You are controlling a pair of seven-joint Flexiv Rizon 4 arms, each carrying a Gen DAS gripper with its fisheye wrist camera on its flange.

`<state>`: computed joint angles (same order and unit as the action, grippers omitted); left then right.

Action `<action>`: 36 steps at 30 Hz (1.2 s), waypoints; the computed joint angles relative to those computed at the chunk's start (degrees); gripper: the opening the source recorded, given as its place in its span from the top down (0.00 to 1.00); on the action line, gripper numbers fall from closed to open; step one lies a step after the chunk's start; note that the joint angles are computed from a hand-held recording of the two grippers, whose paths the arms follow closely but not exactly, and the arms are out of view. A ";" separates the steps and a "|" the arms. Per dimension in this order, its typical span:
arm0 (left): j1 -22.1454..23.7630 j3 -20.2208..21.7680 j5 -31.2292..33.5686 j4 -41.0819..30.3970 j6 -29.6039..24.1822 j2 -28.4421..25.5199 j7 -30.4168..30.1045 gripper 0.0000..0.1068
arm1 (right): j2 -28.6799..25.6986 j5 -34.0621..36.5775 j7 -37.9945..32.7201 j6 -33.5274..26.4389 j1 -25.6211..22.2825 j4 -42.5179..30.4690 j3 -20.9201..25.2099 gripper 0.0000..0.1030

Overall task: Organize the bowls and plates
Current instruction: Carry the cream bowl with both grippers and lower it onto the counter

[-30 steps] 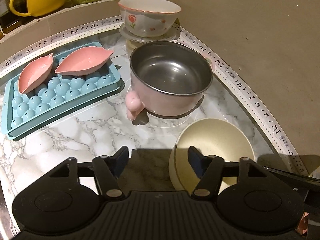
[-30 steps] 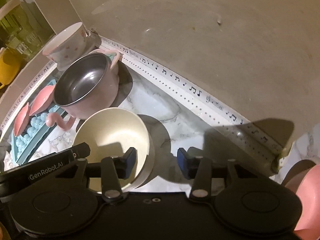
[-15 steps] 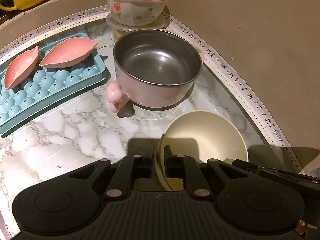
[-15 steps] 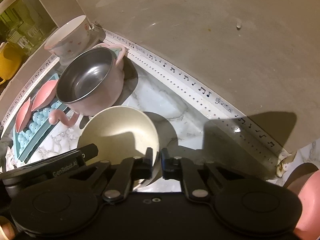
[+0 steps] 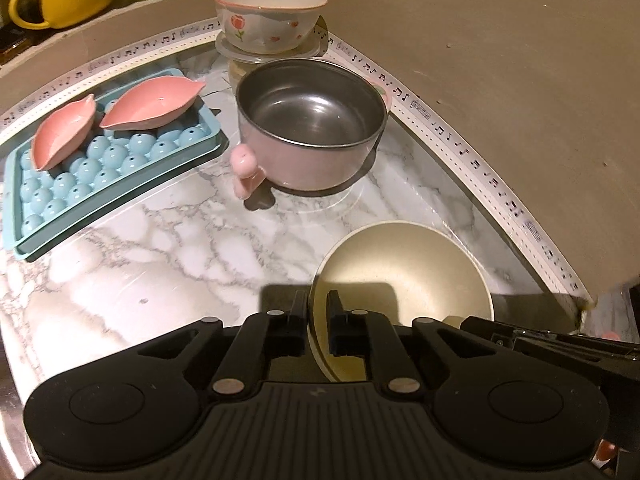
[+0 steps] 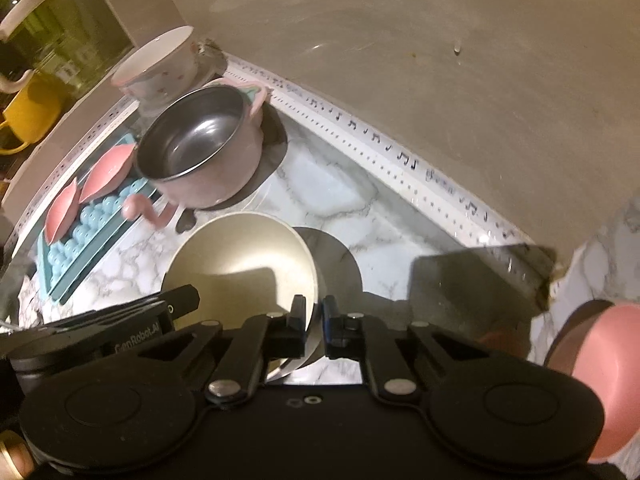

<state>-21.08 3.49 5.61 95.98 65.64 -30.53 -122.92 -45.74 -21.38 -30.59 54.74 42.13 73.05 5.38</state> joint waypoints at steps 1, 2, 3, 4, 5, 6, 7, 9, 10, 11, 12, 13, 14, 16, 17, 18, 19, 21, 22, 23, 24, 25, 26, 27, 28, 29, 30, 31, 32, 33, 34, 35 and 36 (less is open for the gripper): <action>0.03 -0.09 0.07 0.87 0.23 0.70 0.19 0.92 | 0.52 0.15 0.15 0.29 0.08 0.76 0.17 0.93; -0.04 -0.06 0.19 1.49 0.26 1.27 0.17 0.92 | 1.06 0.17 0.36 0.54 0.22 1.55 0.25 0.93; -0.20 -0.01 0.38 2.43 0.17 2.17 0.08 0.92 | 1.45 0.09 0.48 0.71 0.33 2.13 0.28 0.93; -0.29 -0.01 0.64 3.32 0.28 2.97 0.02 0.92 | 2.01 -0.07 0.67 1.07 0.53 3.01 0.29 0.93; -0.46 0.10 1.00 4.08 0.44 3.65 -0.27 0.92 | 2.48 -0.19 0.93 1.25 0.70 3.69 0.35 0.93; -0.68 0.25 1.37 4.86 0.21 4.45 -0.68 0.92 | 3.12 -0.43 1.41 1.48 1.00 4.62 0.29 0.93; -0.72 0.19 1.57 5.74 0.01 5.30 -0.97 0.92 | 3.59 -0.80 1.79 1.75 1.29 5.33 0.21 0.93; -0.87 0.20 2.46 7.47 0.08 6.91 -1.59 0.92 | 4.58 -1.30 2.47 2.15 1.64 6.65 0.32 0.93; -0.77 0.06 2.79 8.39 0.21 7.68 -1.71 0.92 | 5.13 -1.59 2.86 2.38 1.84 7.38 0.34 0.93; -0.69 -0.12 3.04 9.24 0.33 8.34 -1.91 0.92 | 5.63 -2.12 3.18 2.63 1.70 8.08 0.81 0.93; -0.57 -0.36 3.18 10.39 0.27 9.27 -1.99 0.92 | 6.09 1.08 0.30 0.21 0.67 7.30 3.15 0.93; -0.42 -0.62 3.31 11.36 0.33 10.04 -2.06 0.92 | 6.64 0.73 0.48 0.12 0.59 7.97 3.62 0.93; -0.19 -0.95 3.36 12.59 0.66 10.94 -1.94 0.92 | 7.19 0.72 0.52 0.14 0.84 8.64 3.64 0.93; 0.11 -1.43 3.74 14.70 1.29 12.55 -1.77 0.92 | 8.36 0.23 0.80 0.38 1.45 10.14 3.49 0.93; 0.32 -1.72 3.74 16.00 1.75 13.50 -1.64 0.92 | 8.93 0.12 1.06 0.65 1.61 10.92 3.52 0.93; 0.50 -2.01 3.69 17.01 2.04 14.22 -1.61 0.92 | 9.42 0.00 1.30 0.91 1.77 11.64 3.60 0.93; 0.57 -2.22 3.72 17.98 1.97 15.02 -1.69 0.92 | 9.98 -0.26 1.61 1.27 2.01 12.52 3.64 0.93; 0.80 -2.77 3.68 19.66 1.75 16.39 -1.69 0.92 | 10.80 -0.61 2.58 1.85 2.44 13.92 3.74 0.93; 0.94 -3.08 3.59 20.45 1.72 16.97 -1.64 0.92 | 11.23 -0.73 2.95 2.08 2.60 14.61 3.92 0.93; 1.17 -3.39 3.35 21.38 1.92 17.59 -1.49 0.92 | 11.61 -0.87 3.38 2.02 2.78 15.04 4.03 0.93; 1.39 -3.70 3.04 22.41 2.39 18.19 -1.38 0.92 | 12.05 -1.08 3.93 2.17 3.01 15.68 4.09 0.93; 1.53 -3.97 2.82 23.29 2.51 18.76 -1.27 0.92 | 12.50 -1.29 4.27 2.34 3.17 16.34 4.25 0.93; 1.67 -4.20 2.64 24.09 2.50 19.32 -1.15 0.92 | 12.93 -1.51 4.63 2.48 3.31 16.97 4.38 0.93; 1.79 -4.37 2.59 24.89 2.73 19.80 -1.10 0.92 | 13.28 -1.58 5.10 2.61 3.45 17.56 4.58 0.93; 1.88 -4.55 2.60 25.65 2.91 20.29 -1.01 0.92 | 13.50 -1.52 5.35 2.51 3.52 17.91 4.90 0.93; 1.96 -4.73 2.57 26.36 3.00 20.73 -0.89 0.92 | 13.75 -1.77 5.63 2.52 3.73 18.43 5.02 0.93; 2.05 -4.89 2.53 26.90 3.00 21.06 -0.93 0.92 | 13.96 -2.10 6.04 2.68 3.94 18.89 5.00 0.93; 2.16 -5.12 2.28 27.58 2.98 21.46 -0.71 0.92 | 14.18 -2.23 6.54 2.79 4.11 19.39 5.09 0.93; 2.24 -5.35 2.08 28.14 3.03 21.76 -0.50 0.92 | 14.35 -2.16 6.91 2.89 4.14 19.79 5.33 0.93; 2.26 -5.50 2.03 28.69 3.09 22.07 -0.52 0.92 | 14.57 -2.25 7.37 3.06 4.26 20.29 5.42 0.93; 2.32 -5.64 1.96 29.10 3.05 22.35 -0.48 0.92 | 14.81 -2.55 7.95 3.20 4.50 20.83 5.38 0.93; 2.38 -5.84 1.72 29.65 3.12 22.60 -0.24 0.92 | 15.01 -2.78 8.33 3.30 4.65 21.32 5.46 0.93; 2.47 -6.07 1.38 30.09 3.19 22.76 0.09 0.92 | 15.15 -2.80 8.55 3.42 4.64 21.74 5.66 0.93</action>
<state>-18.61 -2.58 6.99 126.07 68.83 -7.77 -122.83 -30.60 -24.18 -22.04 58.16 46.78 94.79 11.04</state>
